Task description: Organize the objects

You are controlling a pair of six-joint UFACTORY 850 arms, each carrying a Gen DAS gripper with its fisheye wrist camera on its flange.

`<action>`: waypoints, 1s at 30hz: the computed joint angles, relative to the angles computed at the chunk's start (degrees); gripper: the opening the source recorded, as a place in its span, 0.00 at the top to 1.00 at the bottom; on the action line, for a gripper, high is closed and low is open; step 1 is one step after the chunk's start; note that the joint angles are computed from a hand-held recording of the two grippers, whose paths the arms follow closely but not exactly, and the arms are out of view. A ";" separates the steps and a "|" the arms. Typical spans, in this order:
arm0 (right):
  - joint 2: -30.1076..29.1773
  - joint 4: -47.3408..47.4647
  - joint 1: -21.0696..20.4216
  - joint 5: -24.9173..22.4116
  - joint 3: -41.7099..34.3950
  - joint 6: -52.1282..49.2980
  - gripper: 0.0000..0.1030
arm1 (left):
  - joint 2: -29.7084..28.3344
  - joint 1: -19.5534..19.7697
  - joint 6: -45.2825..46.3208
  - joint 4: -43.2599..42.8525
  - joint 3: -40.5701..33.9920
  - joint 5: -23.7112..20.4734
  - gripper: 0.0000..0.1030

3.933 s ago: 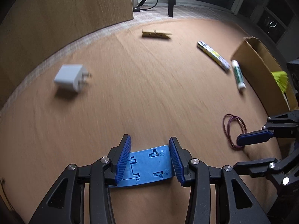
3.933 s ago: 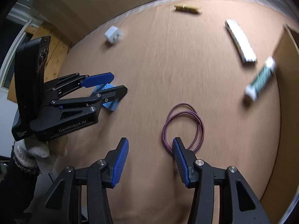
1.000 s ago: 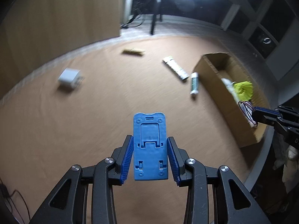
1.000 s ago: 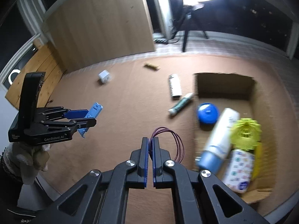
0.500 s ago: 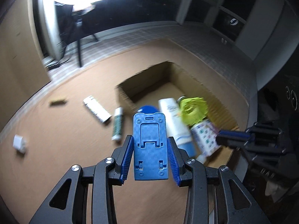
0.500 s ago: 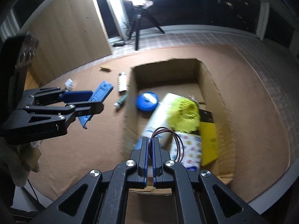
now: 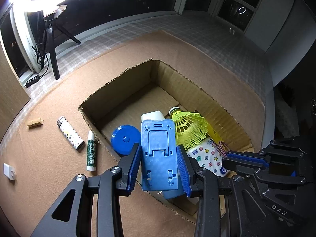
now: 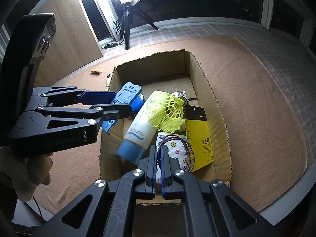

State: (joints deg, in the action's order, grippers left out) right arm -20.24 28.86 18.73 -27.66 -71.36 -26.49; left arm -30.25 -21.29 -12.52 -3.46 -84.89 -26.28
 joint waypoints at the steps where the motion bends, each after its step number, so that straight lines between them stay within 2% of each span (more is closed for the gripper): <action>1: 0.05 0.81 -0.07 0.10 0.09 -0.64 0.96 | -0.06 0.05 0.03 -0.07 -0.12 -0.06 0.62; 2: 0.14 1.46 -0.12 0.34 0.20 -1.13 0.95 | 0.01 0.13 0.05 -0.23 -0.05 -0.01 0.61; 4: 0.16 1.53 -0.14 0.40 0.11 -1.14 0.84 | 0.39 0.39 0.22 -0.87 0.32 0.20 0.61; 6: 0.55 1.43 -0.02 1.09 0.44 -1.10 0.58 | 0.91 0.68 1.13 -2.00 0.81 0.23 0.56; 7: 0.70 1.57 0.04 1.27 0.54 -1.41 0.55 | 1.28 0.81 1.68 -2.45 1.23 0.38 0.49; 8: 0.84 1.59 0.10 1.40 0.63 -1.42 0.54 | 1.58 0.96 2.02 -2.74 1.52 0.64 0.46; 16: 1.10 3.45 0.58 1.32 0.57 -1.49 0.54 | 6.34 2.23 -1.20 -1.03 7.03 3.35 0.46; 22: 3.02 10.34 0.99 3.11 2.71 -6.52 0.54 | 12.89 4.42 -2.62 -1.32 15.64 6.05 0.46; 26: 3.75 14.14 1.70 3.48 3.25 -9.51 0.54 | 16.94 6.38 -7.68 3.18 21.53 5.98 0.46; 30: 4.11 14.97 2.74 3.89 3.49 -9.08 0.54 | 18.39 8.90 -11.83 6.22 24.50 5.62 0.46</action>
State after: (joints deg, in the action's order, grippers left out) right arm -16.13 43.84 21.47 -23.77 -67.87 -35.57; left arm -11.86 -12.39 -24.35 2.76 -60.39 -20.66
